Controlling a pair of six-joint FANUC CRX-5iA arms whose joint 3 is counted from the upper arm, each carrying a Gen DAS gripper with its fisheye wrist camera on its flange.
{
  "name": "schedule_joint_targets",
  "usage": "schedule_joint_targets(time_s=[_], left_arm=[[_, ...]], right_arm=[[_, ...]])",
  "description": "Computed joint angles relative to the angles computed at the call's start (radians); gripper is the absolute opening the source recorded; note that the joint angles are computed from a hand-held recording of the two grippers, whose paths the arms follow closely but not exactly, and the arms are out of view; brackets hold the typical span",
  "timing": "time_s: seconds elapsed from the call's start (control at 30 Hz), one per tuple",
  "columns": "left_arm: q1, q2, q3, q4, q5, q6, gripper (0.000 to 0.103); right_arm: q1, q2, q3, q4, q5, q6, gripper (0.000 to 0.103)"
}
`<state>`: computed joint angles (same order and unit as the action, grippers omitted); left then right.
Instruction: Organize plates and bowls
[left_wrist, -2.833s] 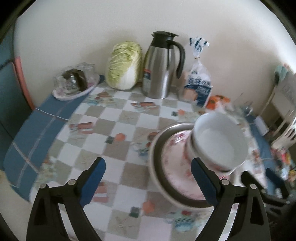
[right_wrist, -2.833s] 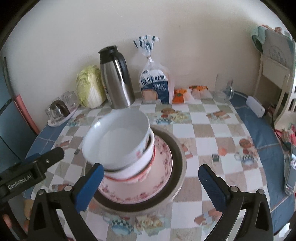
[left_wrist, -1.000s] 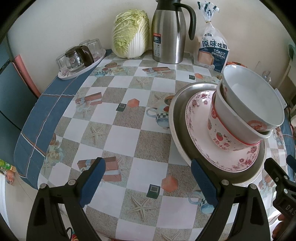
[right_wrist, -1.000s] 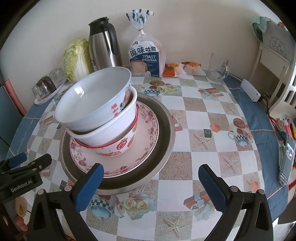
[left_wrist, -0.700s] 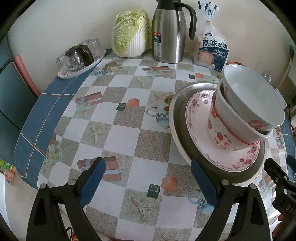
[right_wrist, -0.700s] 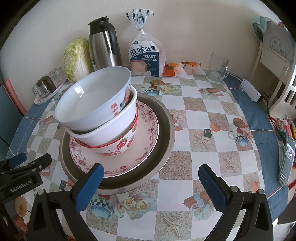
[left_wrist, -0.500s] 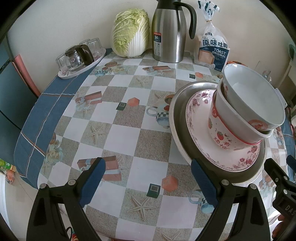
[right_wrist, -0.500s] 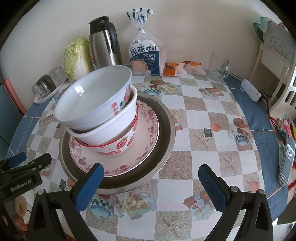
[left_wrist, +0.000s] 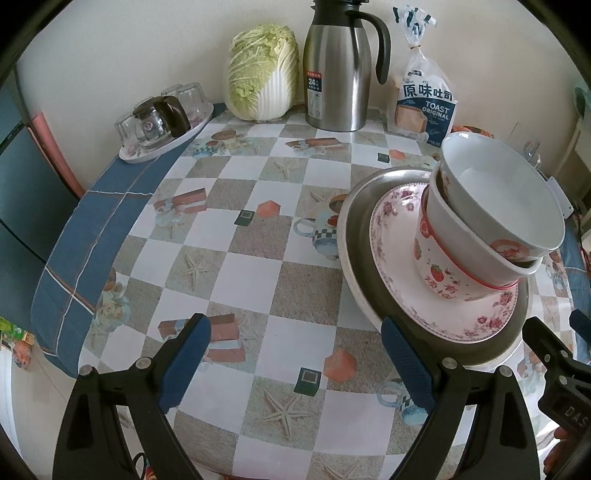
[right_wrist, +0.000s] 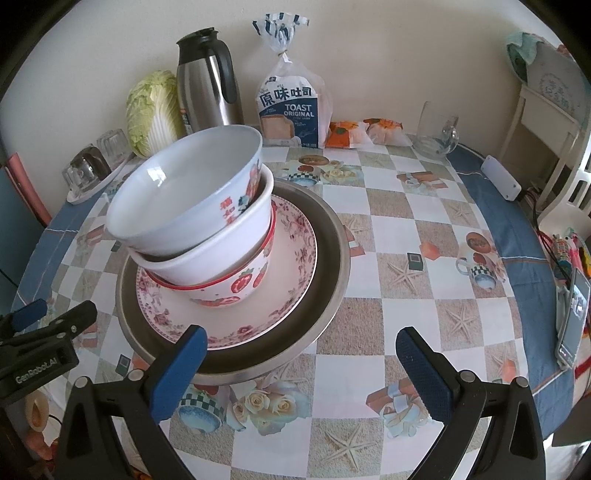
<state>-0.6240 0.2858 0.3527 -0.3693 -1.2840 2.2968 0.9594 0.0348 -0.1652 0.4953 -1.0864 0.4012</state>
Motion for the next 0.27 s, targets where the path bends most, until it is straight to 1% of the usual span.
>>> schedule_joint_targets(time_s=[0.27], left_arm=[[0.008, -0.001, -0.005, 0.026, 0.019, -0.021, 0.094]], right_arm=[[-0.001, 0.0, 0.001, -0.004, -0.001, 0.007, 0.103]])
